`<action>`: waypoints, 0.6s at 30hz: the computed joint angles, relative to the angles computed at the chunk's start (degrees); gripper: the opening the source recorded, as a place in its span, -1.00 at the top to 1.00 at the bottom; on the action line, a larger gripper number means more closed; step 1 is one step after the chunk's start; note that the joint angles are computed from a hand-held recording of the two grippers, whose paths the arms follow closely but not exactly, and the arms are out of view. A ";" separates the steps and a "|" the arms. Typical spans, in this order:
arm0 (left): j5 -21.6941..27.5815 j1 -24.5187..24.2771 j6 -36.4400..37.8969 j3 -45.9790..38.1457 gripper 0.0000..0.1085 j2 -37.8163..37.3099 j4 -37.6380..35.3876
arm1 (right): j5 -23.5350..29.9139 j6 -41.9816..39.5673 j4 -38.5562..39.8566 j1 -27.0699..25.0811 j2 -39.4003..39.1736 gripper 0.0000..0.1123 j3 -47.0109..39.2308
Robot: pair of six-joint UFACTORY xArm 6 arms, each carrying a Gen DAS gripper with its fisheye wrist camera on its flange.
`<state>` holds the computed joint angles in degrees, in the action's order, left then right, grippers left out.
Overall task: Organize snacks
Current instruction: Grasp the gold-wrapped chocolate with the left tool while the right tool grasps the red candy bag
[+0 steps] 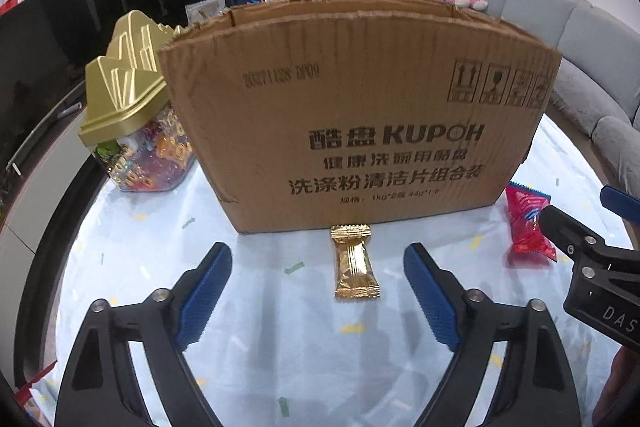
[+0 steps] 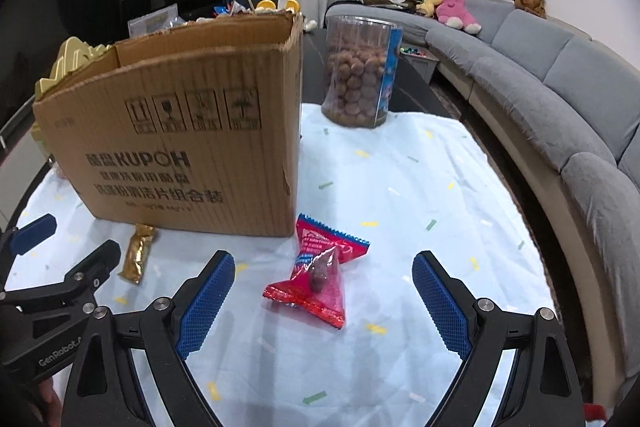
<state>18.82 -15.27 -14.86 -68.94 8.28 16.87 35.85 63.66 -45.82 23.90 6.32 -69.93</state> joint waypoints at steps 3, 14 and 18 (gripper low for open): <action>0.00 -0.31 0.86 -0.52 -0.53 1.14 -0.90 | -0.20 0.14 0.11 -0.19 1.00 -0.63 -0.21; 0.45 -0.50 1.90 -2.72 -0.33 4.77 -3.31 | -0.46 -0.91 1.62 -0.77 5.49 -0.63 -3.41; 0.22 -0.41 3.13 -2.75 -0.21 5.67 -4.66 | 0.01 -1.58 2.60 -0.84 6.58 -0.62 -3.90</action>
<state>19.04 -15.68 -11.73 -71.69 13.95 12.21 35.86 62.08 -43.23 23.06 12.90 -73.83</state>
